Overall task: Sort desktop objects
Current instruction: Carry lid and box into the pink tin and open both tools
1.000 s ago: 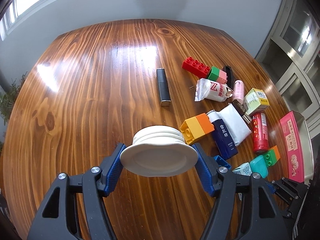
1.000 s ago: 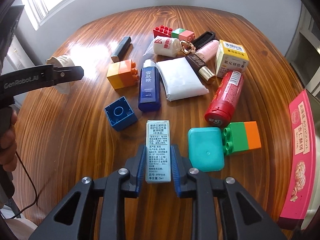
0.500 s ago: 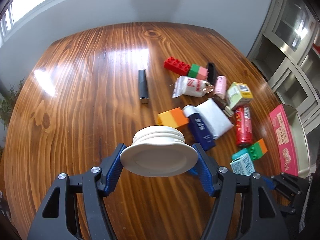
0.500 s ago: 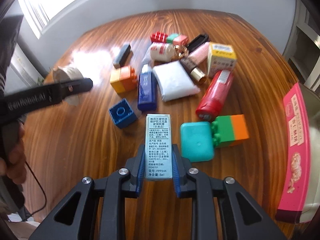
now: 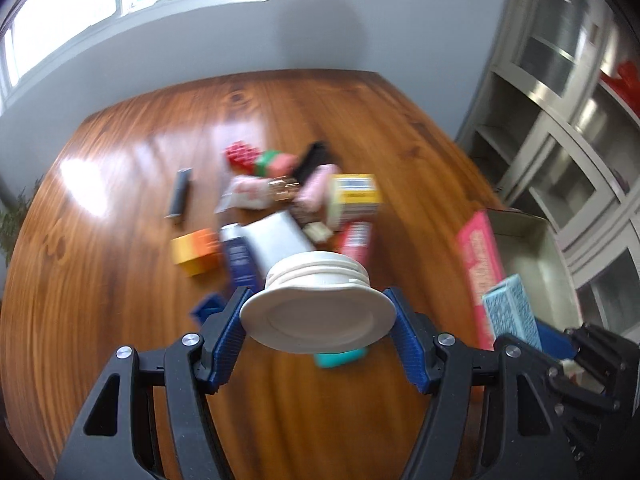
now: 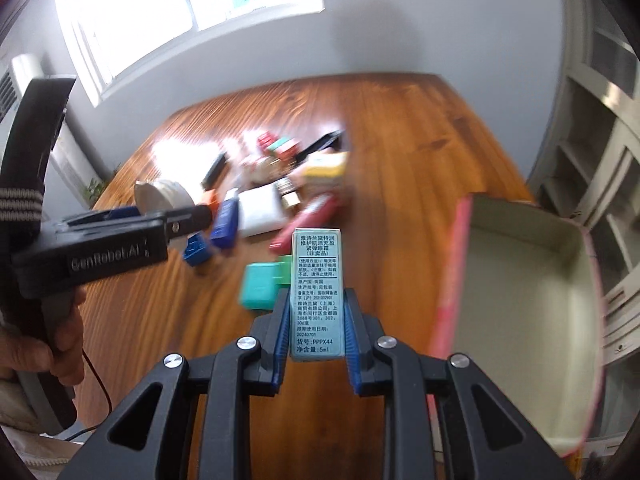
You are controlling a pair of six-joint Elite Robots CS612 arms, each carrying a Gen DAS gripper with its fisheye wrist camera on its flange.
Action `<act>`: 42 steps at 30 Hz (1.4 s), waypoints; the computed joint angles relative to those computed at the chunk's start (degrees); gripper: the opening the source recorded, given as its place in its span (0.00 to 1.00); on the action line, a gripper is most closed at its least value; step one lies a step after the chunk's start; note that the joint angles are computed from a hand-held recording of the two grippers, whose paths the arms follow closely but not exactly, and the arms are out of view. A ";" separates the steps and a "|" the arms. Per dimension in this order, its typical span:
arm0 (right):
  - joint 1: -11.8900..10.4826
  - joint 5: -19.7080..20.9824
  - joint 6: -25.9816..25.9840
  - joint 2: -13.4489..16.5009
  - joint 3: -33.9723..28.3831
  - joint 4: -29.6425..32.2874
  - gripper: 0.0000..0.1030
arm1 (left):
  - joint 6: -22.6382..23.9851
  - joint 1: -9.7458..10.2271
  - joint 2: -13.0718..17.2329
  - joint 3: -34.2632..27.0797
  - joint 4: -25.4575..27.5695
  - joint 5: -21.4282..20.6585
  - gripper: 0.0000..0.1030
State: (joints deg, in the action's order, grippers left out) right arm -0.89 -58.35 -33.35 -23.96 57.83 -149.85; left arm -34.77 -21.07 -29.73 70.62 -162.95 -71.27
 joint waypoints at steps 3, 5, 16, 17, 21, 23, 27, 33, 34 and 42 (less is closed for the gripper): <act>-1.66 0.35 1.76 0.65 -1.19 -1.20 0.26 | 1.62 -1.29 1.03 -2.71 0.74 0.45 0.68; -2.68 0.28 2.98 1.11 -1.99 -1.64 0.26 | 2.52 -2.09 1.81 -4.58 1.44 0.61 0.68; -5.70 -0.56 5.59 2.80 -5.42 -0.76 0.26 | 5.89 -4.44 6.06 -14.31 6.30 -0.21 0.68; -5.76 -0.61 5.66 2.98 -5.70 -0.77 0.26 | 6.05 -4.51 6.33 -14.89 6.59 -0.33 0.68; -6.24 -0.61 5.94 3.32 -6.41 -0.68 0.26 | 6.96 -4.74 7.42 -17.20 7.71 -0.83 0.68; -6.39 -0.75 6.38 3.56 -6.91 -0.65 0.26 | 7.40 -4.85 7.90 -18.23 8.18 -0.92 0.68; -6.63 -1.00 7.28 3.87 -7.49 -1.08 0.26 | 8.17 -5.09 8.70 -20.00 8.84 -1.11 0.68; -6.87 -1.15 7.95 4.01 -7.69 -1.63 0.26 | 9.21 -5.39 9.28 -21.32 9.04 -1.24 0.68; -6.91 -1.17 8.03 4.00 -7.62 -1.75 0.26 | 9.30 -5.44 9.35 -21.47 9.13 -1.27 0.68; -7.17 -1.98 9.41 4.09 -7.64 -2.17 0.27 | 10.62 -5.69 9.88 -22.63 9.33 -3.05 0.68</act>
